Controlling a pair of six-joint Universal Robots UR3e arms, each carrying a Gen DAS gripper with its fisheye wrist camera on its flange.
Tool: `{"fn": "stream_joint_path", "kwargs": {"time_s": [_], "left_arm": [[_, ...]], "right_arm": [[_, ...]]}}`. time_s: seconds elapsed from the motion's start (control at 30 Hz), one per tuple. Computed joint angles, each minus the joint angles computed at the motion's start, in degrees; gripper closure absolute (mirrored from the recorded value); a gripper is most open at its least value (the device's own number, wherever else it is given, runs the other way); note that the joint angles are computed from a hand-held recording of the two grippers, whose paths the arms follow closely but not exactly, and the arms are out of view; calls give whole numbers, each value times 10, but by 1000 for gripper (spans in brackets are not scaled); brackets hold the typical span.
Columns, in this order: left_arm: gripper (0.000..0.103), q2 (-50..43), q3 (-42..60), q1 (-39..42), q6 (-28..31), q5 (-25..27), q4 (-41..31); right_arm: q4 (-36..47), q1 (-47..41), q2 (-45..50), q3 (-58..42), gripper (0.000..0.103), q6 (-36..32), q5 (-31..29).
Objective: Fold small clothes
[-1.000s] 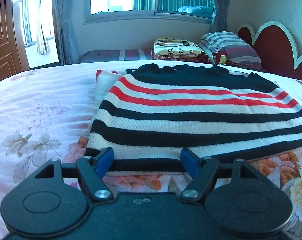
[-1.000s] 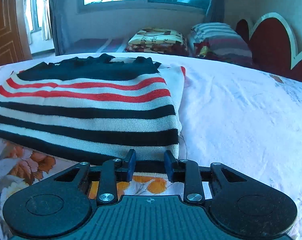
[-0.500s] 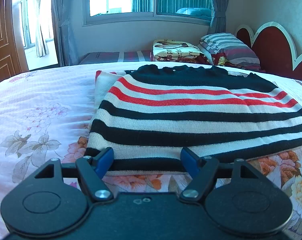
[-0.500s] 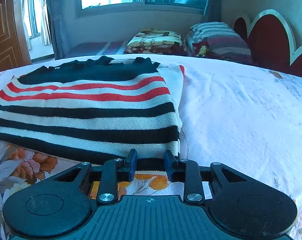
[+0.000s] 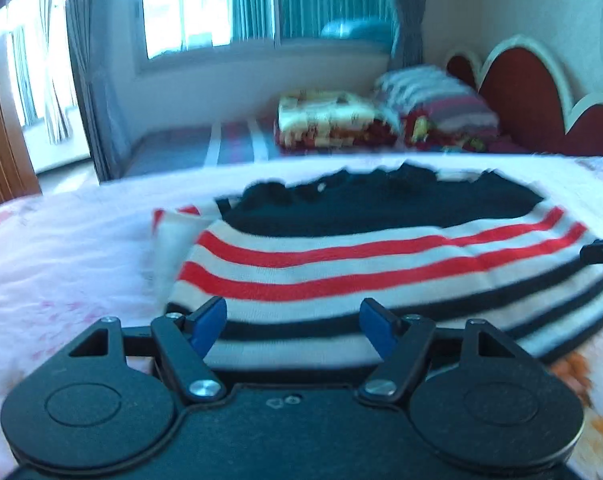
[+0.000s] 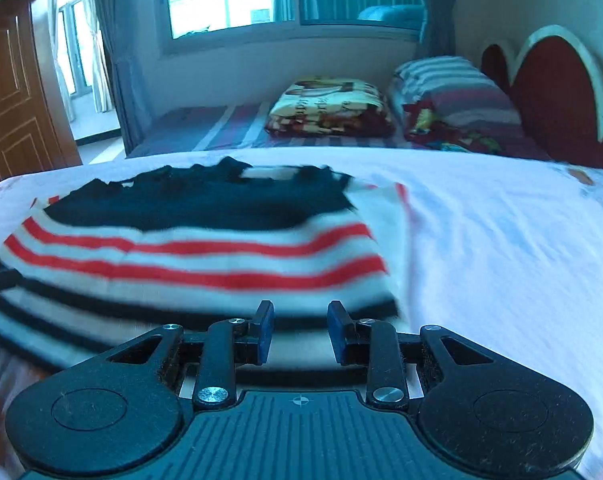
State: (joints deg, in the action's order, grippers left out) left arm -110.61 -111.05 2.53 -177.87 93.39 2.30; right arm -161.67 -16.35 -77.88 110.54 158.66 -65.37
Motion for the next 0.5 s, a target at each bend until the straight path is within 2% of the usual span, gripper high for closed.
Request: {"fn": "stream_joint_path", "kwargs": {"time_s": [0.07,0.1,0.2,0.3,0.37,0.43,0.5], "left_arm": [[28,-35,29,15,-9,-6,-19],[28,-41,21,24,-2,-15,3],[27,-39,24,28,25,-19,-9],[30,-17,13,27,14,-7,-23],[30,31,-40,30,-3,-2,6],[30,102,-125,44,-37,1,45],[30,196,-224,80,-85,-34,53]], "right_arm": [[-27,14,41,-20,73,-1,-34],[-22,10,44,-25,73,-3,-28],[-2,25,48,-43,73,-34,-51],[4,14,31,-38,73,-33,-42],[-15,-17,-16,9,73,-35,-3],[8,-44,-68,44,73,-50,27],[43,-70,-114,74,73,-66,63]]}}
